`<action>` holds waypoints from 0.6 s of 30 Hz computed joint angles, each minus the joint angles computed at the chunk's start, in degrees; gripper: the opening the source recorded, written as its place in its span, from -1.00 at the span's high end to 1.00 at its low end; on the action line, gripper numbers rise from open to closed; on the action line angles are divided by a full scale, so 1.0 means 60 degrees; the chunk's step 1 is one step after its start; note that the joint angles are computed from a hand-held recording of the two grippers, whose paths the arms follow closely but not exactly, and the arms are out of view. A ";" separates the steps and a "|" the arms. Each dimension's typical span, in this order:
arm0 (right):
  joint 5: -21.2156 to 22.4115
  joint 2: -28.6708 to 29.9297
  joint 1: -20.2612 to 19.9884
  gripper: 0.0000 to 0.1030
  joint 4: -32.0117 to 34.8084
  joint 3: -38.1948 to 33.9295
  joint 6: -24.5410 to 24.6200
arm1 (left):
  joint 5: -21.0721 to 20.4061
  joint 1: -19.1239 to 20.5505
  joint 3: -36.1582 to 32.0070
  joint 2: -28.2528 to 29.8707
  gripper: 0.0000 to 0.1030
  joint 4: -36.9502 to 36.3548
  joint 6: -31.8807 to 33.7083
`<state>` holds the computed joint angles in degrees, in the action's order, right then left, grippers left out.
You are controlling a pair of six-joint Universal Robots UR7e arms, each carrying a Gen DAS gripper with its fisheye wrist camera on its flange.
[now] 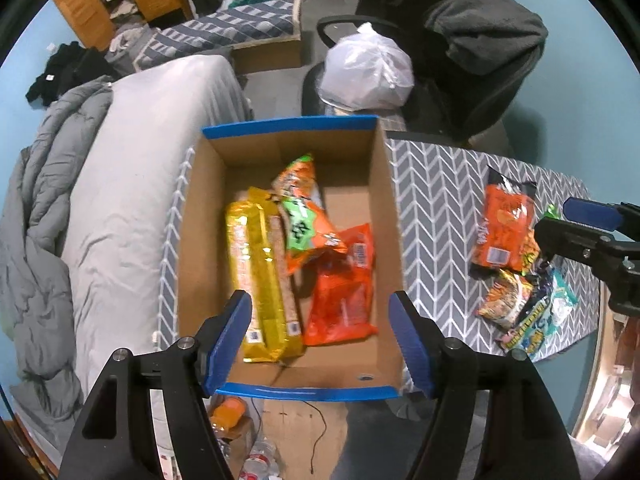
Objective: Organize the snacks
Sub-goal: 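Move both tools from the box over the snack pile on the table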
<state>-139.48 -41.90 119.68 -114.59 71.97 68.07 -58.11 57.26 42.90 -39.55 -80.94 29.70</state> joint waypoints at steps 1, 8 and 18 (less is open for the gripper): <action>-0.0001 -0.0110 0.0019 -0.42 -0.0015 0.0170 0.0148 | 0.0002 -0.0028 0.0112 -0.0044 -0.40 -0.0025 0.0025; 0.0035 -0.0807 0.0160 -0.42 0.0001 0.1265 0.1199 | -0.0136 -0.0327 0.1244 -0.0506 -0.40 -0.0420 0.0310; 0.0162 -0.1944 0.0505 -0.42 0.0503 0.2939 0.3645 | -0.0349 -0.0701 0.2874 -0.1149 -0.47 -0.0725 0.0722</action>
